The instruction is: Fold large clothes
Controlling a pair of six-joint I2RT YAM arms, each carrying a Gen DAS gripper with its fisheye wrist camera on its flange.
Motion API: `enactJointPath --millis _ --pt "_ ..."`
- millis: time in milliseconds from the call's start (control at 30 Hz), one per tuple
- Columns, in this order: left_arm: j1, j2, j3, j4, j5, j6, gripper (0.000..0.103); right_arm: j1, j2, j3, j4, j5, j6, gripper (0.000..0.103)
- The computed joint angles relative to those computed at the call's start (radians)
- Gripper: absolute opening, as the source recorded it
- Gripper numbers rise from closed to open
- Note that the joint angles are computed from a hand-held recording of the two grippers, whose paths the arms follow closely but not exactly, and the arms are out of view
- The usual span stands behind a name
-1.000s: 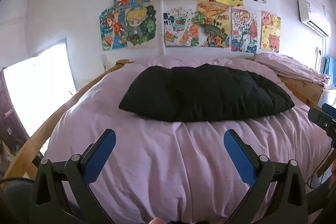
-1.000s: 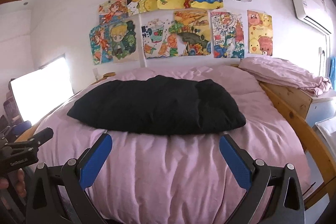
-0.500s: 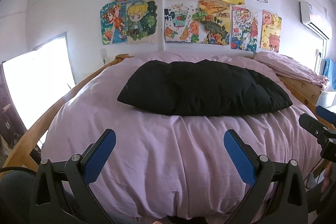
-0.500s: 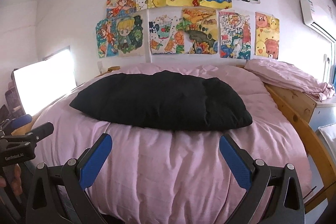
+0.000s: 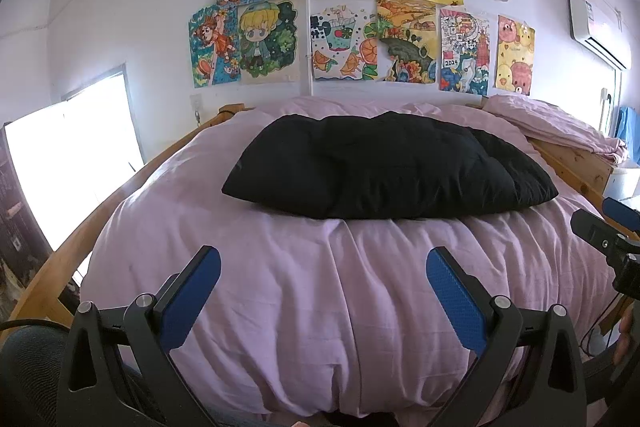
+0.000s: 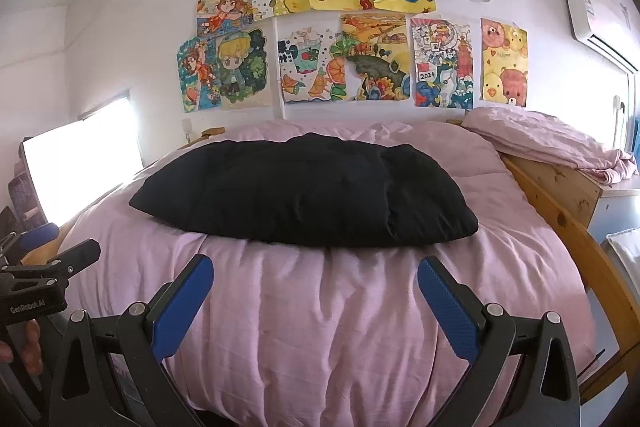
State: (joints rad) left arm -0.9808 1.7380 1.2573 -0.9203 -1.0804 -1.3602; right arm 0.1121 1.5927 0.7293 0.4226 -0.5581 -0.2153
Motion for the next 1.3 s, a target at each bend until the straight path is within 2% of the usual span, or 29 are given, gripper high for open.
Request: enactJointPath --millis 1300 --pt "0.002 -0.022 -0.03 0.022 -0.001 0.019 0.101 -0.009 0.0 0.008 -0.012 -0.011 -0.004 0.103"
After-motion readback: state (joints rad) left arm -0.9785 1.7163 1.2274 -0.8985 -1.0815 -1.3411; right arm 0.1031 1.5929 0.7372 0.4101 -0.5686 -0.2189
